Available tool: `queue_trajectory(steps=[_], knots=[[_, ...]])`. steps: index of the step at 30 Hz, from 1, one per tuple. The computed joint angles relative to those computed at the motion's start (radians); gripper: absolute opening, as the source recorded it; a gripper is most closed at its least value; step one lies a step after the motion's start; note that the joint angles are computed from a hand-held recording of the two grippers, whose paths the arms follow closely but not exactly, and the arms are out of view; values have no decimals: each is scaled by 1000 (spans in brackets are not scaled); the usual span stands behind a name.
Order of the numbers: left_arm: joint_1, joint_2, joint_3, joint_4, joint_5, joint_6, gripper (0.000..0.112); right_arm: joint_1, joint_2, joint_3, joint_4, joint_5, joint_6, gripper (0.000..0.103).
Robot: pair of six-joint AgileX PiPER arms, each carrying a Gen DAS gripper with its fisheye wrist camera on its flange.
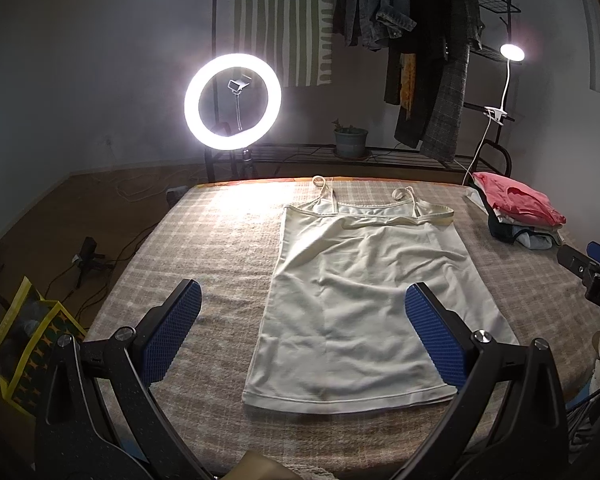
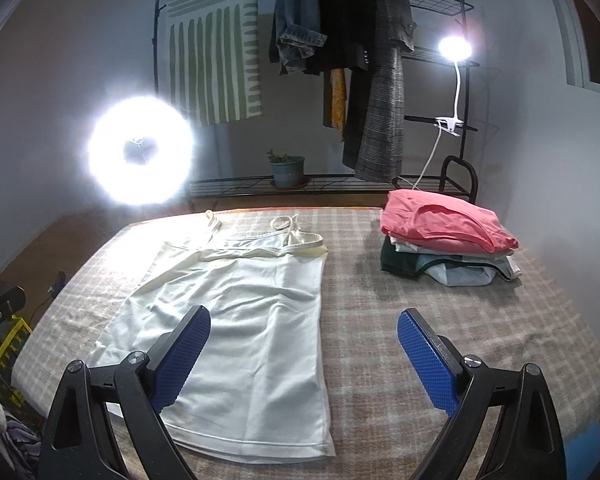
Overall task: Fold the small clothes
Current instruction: 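Move both grippers toward the camisole's side edge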
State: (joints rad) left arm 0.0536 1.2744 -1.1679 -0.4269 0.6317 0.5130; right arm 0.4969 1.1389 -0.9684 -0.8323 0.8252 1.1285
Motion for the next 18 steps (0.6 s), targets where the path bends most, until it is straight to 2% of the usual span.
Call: queue_trajectory(steps=[7,13,18], knots=[[18,16,13,-15,0,5,103,-20,73,-62,58,-49,-71,86],[30,35,23,-27,-10,17,97,-87,139,-137,196,-114,-194,80],[60,59,28,-64,-7,52,89,-100,243,-242,282,-132,-310,72]])
